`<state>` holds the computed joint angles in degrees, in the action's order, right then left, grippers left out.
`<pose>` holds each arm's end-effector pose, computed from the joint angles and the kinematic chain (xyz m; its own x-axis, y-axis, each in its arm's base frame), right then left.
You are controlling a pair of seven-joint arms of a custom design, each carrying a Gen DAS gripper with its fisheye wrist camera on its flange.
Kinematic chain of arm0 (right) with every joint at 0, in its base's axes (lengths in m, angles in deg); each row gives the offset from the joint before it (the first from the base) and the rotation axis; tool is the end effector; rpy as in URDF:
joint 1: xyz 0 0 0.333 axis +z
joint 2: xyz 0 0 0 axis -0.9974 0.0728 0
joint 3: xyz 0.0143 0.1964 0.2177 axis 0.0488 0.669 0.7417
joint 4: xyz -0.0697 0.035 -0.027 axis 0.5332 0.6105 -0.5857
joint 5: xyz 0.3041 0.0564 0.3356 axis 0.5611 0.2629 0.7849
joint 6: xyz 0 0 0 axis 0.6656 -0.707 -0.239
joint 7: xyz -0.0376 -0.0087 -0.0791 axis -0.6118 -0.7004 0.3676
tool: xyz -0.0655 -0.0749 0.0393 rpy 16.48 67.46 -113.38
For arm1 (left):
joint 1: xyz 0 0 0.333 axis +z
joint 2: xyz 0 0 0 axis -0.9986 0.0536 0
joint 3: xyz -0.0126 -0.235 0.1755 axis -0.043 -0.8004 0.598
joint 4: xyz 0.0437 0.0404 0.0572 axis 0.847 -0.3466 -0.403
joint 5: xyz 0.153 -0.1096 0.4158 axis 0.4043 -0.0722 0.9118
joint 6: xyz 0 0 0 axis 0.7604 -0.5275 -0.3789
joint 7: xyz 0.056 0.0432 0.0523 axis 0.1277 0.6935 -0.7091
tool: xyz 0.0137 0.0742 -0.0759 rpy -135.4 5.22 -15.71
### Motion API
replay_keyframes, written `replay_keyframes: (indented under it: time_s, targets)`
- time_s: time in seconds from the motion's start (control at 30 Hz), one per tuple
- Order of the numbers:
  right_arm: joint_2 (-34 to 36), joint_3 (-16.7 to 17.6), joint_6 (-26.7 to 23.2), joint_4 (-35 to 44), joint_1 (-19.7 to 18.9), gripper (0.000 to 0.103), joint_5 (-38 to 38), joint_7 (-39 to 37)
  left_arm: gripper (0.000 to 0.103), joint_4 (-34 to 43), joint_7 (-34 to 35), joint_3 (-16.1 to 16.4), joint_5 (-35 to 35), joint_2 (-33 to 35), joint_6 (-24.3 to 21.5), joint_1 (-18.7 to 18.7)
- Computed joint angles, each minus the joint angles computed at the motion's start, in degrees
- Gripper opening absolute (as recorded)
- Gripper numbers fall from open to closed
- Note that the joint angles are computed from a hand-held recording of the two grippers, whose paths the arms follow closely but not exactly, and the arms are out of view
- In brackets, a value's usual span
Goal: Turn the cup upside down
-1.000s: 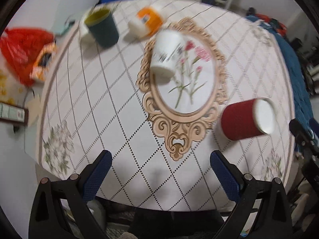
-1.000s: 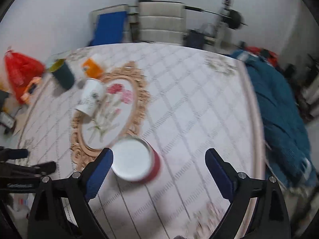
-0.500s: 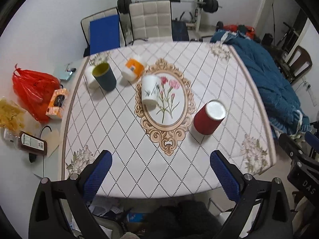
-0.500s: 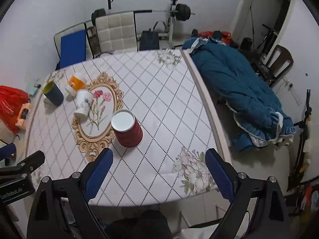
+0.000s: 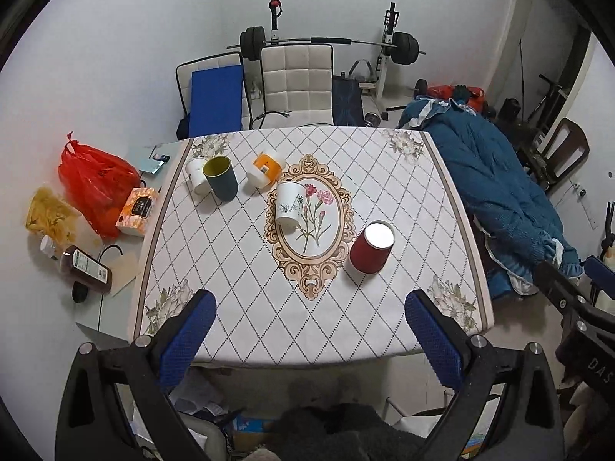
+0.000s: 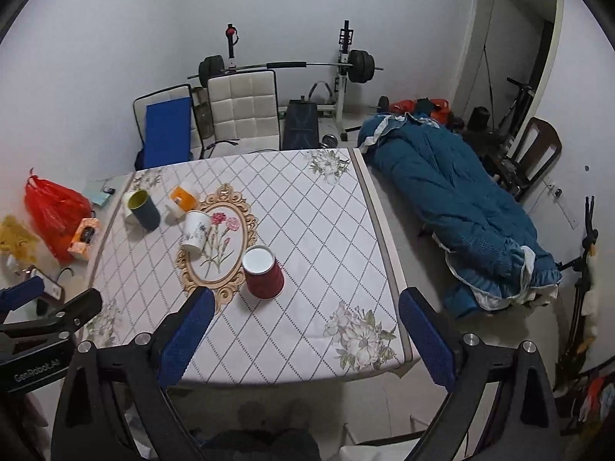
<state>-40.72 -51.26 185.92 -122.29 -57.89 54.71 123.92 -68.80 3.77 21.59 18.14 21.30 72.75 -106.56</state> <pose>0.5424 0.3674 0.6916 -0.2351 -0.9720 -0.0043 -0.7513 0.1845 -0.6337 0.4341 -0.2436 0.6526 -0.1563 -0.9877 0.0063 -0.8288 0.1277 -0.5448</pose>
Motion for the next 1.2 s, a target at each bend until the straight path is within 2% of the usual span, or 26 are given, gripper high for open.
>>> replay_keyframes:
  time_s: [0.23,0.5,1.2]
  targets:
    - [-4.4,1.1,-1.9,-0.9,0.3,0.099,0.1,-0.3,0.101,0.6,-1.1,-0.6,0.1,-2.2,-1.3,-0.5]
    - [-5.0,1.7,-3.0,0.2,0.1,0.099,0.4,-1.5,0.101,1.2,-1.8,-0.9,1.1,-3.3,-1.8,-0.9]
    - [-4.0,0.7,0.1,1.1,-0.8,0.099,2.6,-4.3,0.101,2.2,-3.4,-1.2,3.0,-3.0,-2.7,-0.4]
